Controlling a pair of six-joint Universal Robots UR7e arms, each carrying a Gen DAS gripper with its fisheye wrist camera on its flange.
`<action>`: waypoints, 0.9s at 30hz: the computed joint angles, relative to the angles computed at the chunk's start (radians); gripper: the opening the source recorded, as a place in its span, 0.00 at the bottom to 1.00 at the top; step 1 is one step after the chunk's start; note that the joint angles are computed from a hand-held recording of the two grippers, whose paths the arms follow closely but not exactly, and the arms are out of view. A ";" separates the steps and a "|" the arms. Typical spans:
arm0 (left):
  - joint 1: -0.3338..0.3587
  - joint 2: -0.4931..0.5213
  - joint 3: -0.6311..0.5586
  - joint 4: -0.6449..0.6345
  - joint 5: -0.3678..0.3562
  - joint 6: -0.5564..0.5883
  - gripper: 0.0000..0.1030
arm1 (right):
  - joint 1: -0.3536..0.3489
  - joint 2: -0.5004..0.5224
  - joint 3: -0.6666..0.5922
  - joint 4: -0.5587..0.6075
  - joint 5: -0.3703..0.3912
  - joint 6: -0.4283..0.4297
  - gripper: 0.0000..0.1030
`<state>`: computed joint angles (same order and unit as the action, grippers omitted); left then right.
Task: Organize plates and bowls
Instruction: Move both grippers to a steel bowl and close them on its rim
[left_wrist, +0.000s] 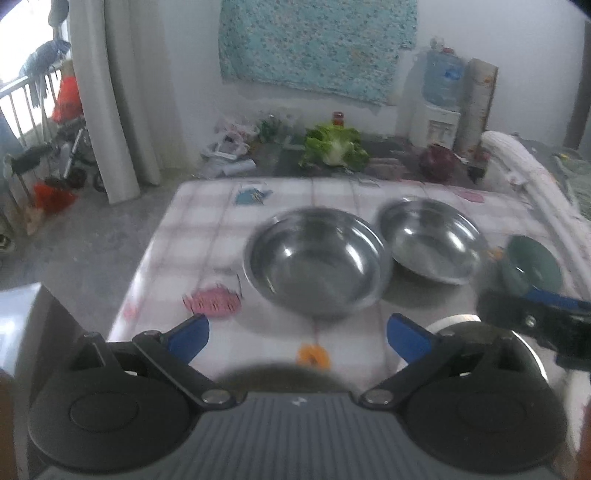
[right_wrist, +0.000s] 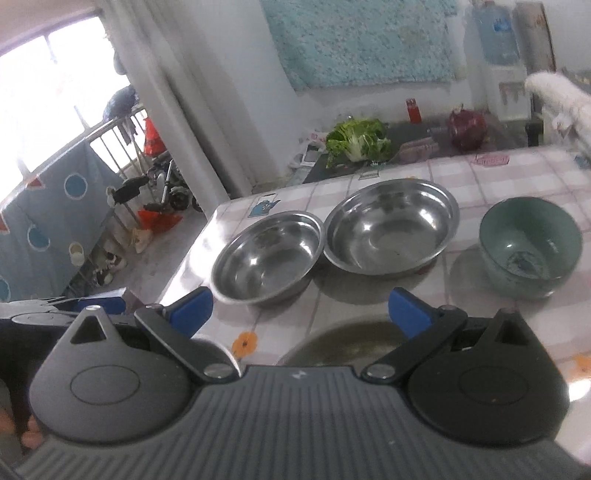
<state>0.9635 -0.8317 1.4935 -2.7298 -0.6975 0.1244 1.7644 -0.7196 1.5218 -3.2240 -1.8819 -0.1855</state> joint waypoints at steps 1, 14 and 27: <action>0.008 0.018 -0.027 -0.006 -0.001 0.021 1.00 | -0.007 0.011 -0.020 0.013 0.007 0.015 0.99; 0.097 0.317 -0.477 0.278 0.184 0.077 0.67 | -0.039 0.153 -0.269 0.205 0.030 0.080 0.80; 0.137 0.265 -0.453 0.452 0.194 -0.018 0.51 | -0.032 0.265 -0.482 0.407 -0.007 0.028 0.47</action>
<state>1.1003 -0.5672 1.0406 -2.2782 -0.5039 0.1068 1.7324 -0.4545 1.0402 -2.8174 -1.8885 -0.1579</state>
